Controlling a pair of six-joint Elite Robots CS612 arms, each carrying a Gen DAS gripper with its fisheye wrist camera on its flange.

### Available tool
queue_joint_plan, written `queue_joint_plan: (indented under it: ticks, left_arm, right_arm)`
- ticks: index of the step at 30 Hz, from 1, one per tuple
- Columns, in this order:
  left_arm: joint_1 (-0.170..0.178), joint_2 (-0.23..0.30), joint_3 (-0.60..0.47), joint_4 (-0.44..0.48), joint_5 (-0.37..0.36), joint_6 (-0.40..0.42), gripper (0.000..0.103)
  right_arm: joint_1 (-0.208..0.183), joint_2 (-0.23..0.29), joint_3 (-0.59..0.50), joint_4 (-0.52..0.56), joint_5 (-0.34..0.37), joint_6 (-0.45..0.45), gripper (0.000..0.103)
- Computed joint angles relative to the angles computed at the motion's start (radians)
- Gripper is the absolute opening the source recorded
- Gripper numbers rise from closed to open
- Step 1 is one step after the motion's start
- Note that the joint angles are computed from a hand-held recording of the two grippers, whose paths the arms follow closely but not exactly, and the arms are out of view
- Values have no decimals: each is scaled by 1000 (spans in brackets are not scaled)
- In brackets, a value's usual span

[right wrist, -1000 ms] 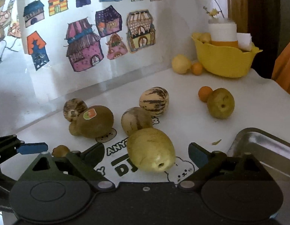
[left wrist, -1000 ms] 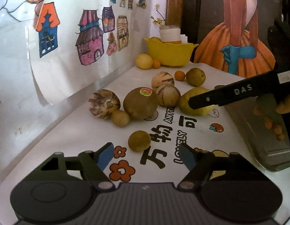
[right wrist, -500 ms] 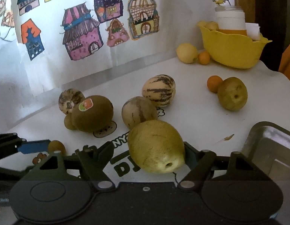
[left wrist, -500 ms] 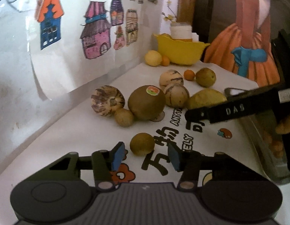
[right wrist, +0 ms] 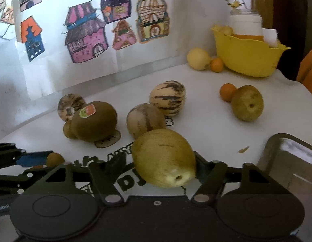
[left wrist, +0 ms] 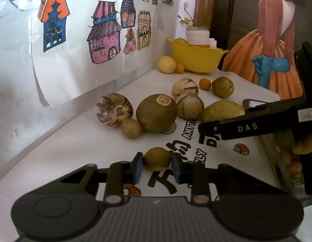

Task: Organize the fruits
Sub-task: 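Grasp the large green pear with the right gripper while the left gripper grasps a small brown fruit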

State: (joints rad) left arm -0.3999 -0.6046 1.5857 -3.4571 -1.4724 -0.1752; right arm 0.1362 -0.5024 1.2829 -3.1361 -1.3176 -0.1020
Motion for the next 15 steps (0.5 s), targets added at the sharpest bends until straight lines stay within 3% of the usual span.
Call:
queue_joint_plan:
  ticks: [8,15]
  left_arm:
    - [-4,-2,1,5,-9,3,32]
    - [-6,-3,-5,16,-27,-6,32]
  right_arm:
    - [-2,3,8,-35,-5,22,62]
    - [-14,-7,30,-46,60,65,61]
